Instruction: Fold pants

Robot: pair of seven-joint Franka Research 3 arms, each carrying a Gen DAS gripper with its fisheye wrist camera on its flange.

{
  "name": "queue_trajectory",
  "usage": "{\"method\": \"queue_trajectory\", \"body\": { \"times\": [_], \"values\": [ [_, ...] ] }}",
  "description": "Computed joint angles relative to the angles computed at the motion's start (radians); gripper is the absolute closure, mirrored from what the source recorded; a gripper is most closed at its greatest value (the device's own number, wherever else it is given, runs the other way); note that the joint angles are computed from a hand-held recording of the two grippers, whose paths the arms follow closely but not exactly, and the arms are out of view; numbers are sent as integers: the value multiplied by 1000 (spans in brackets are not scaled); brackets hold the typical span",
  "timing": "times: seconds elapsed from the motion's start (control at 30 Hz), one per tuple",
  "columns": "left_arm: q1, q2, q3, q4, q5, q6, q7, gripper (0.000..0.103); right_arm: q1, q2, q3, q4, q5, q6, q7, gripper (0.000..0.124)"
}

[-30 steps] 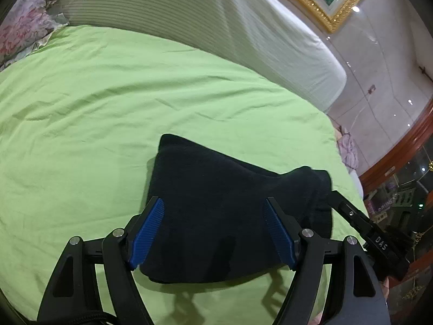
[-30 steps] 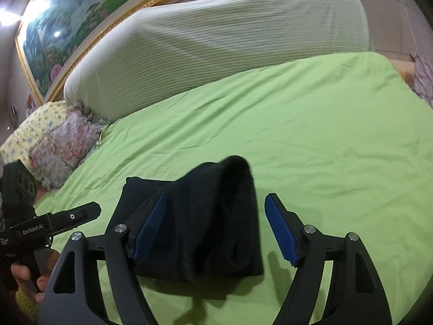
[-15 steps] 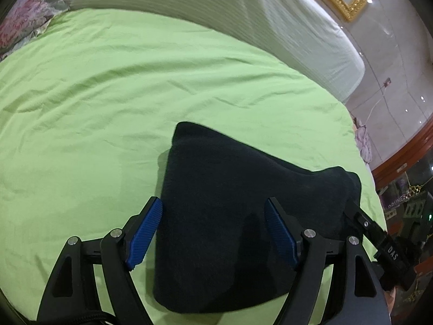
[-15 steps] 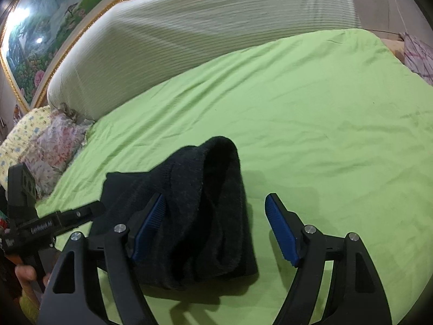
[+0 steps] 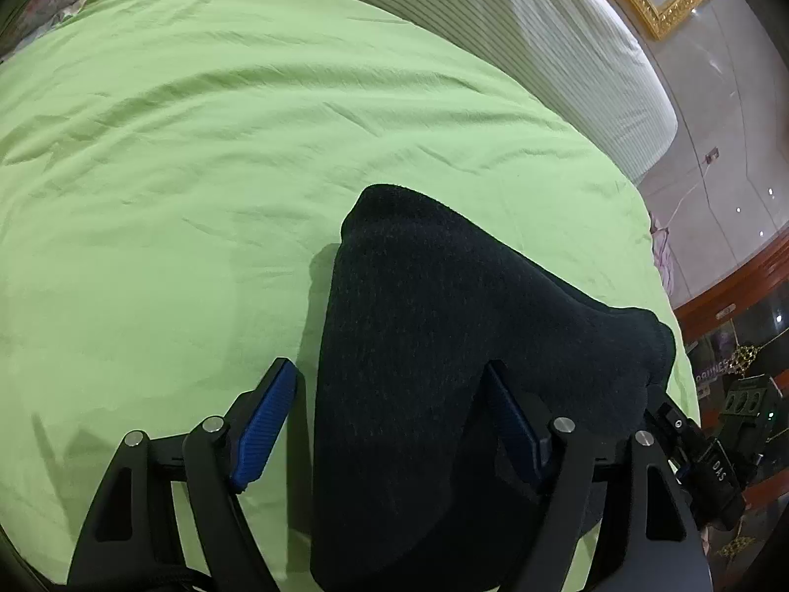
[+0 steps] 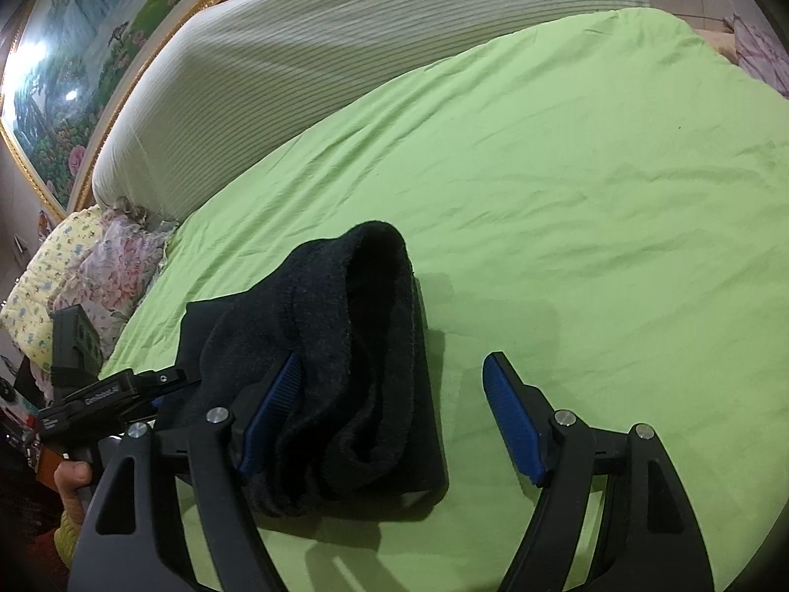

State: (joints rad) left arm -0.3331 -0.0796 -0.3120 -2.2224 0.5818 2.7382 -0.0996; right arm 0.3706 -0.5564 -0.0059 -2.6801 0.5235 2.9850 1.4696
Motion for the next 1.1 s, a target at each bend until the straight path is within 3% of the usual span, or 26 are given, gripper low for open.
{"method": "queue_trajectory", "body": {
  "times": [0.17,0.3,0.53,0.8,0.87,1.1],
  "values": [
    [1,1,5,-7,-9,15,22,33,59,-3,-51,2,52,-5,-35,48],
    [-3,-23,6,-34,-56,39,26,32,106,-13,-95,4,112,-29,-82,48],
    [-3,-24,-7,-37,-95,46,51,35,196,-7,-179,23,288,-64,-235,58],
    [-13,-16,-12,3,-35,-2,51,66,139,-13,-112,37,375,-116,-305,74],
    [-13,-29,-15,1,-25,-4,43,70,118,-22,-79,34,365,-110,-297,76],
    [-6,-118,-48,-10,35,-64,-6,74,160,-30,-65,63,380,-93,-323,78]
  ]
}}
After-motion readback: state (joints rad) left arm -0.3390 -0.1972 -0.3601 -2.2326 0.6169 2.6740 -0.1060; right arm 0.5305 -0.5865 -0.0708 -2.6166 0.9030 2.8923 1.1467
